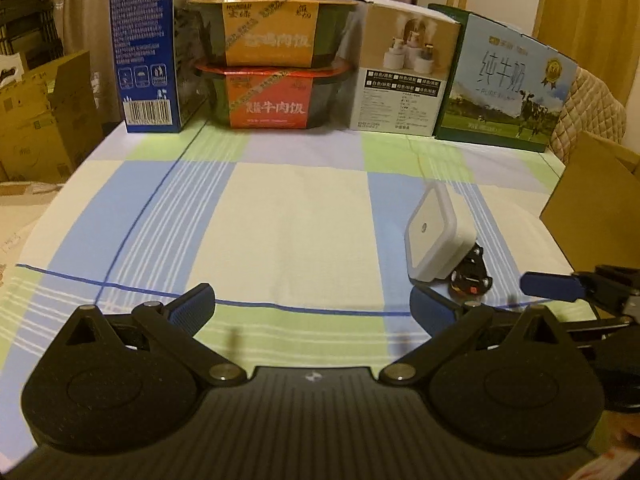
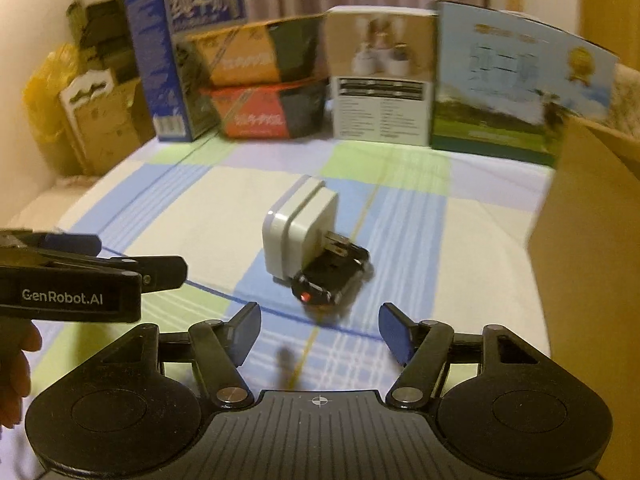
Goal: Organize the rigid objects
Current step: 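Move both open tools back toward the white plug on the table, then grasp the black toy car with the right tool while the left tool approaches the white plug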
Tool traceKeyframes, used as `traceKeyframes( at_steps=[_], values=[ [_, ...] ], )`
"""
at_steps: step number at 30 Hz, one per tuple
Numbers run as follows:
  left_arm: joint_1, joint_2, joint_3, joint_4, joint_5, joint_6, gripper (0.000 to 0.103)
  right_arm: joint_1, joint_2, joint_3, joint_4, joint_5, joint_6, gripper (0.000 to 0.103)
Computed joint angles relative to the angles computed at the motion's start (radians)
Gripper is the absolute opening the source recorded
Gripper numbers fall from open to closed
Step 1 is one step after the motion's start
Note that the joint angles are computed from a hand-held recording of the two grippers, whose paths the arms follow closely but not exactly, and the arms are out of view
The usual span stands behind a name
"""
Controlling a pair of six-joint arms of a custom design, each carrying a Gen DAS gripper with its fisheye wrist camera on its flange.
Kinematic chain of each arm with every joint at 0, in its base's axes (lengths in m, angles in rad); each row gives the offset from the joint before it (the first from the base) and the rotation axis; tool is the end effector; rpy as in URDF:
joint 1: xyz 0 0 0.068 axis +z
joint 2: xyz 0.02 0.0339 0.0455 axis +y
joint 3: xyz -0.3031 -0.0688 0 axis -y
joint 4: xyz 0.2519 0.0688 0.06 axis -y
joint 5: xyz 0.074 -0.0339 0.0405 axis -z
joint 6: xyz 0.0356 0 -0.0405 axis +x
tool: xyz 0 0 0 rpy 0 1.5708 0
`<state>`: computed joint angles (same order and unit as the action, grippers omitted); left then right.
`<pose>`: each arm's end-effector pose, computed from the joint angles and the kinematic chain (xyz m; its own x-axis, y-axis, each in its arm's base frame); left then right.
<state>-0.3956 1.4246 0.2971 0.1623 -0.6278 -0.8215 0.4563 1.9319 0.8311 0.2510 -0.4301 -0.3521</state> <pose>0.1895 -0.0565 0.1270 -0.5192 -0.4253 -0.7413 -0.5532 0.8284 -0.0879 0.3210 0.1741 0.1197 -0.4096 -0.5502 -0.7276 -0.8404 0.5379 0.0663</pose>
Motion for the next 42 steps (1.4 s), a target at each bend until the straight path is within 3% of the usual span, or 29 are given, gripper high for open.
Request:
traceKeyframes(
  at_steps=[6, 8, 10, 12, 20, 23, 28, 32, 35, 37, 39, 42],
  values=[
    [0.053, 0.047, -0.016, 0.097, 0.052, 0.034, 0.102, 0.007, 0.086, 0.055, 0.041, -0.019, -0.011, 0.06],
    [0.059, 0.048, -0.018, 0.099, 0.063, 0.034, 0.102, 0.014, 0.108, 0.074, 0.044, -0.012, -0.019, 0.052],
    [0.059, 0.047, -0.02, 0.098, 0.065, 0.043, 0.102, 0.014, 0.121, 0.095, 0.02, -0.001, -0.015, 0.033],
    [0.063, 0.044, -0.023, 0.101, 0.067, 0.044, 0.102, 0.004, 0.111, 0.089, 0.014, 0.004, -0.014, 0.03],
    [0.038, 0.102, -0.009, 0.208, 0.099, 0.133, 0.102, -0.054, 0.051, 0.095, -0.1, 0.056, -0.034, 0.029],
    [0.048, 0.132, 0.01, 0.279, 0.151, 0.206, 0.089, -0.079, 0.029, 0.074, -0.123, 0.07, -0.055, 0.029],
    [0.047, 0.221, 0.071, 0.357, 0.192, 0.357, 0.086, -0.127, 0.004, 0.047, -0.141, 0.076, -0.079, 0.03],
    [0.08, 0.294, 0.09, 0.46, 0.274, 0.375, 0.082, -0.141, 0.008, 0.046, -0.135, 0.065, -0.07, 0.031],
    [0.084, 0.332, 0.097, 0.51, 0.283, 0.384, 0.07, -0.138, 0.017, 0.054, -0.14, 0.056, -0.074, 0.032],
    [0.091, 0.351, 0.094, 0.548, 0.298, 0.389, 0.052, -0.138, 0.024, 0.056, -0.14, 0.05, -0.083, 0.032],
    [0.095, 0.356, 0.095, 0.564, 0.298, 0.392, 0.046, -0.14, 0.029, 0.057, -0.132, 0.045, -0.085, 0.034],
    [0.091, 0.326, 0.087, 0.553, 0.274, 0.383, 0.032, -0.141, 0.031, 0.053, -0.123, 0.041, -0.078, 0.043]
  ],
)
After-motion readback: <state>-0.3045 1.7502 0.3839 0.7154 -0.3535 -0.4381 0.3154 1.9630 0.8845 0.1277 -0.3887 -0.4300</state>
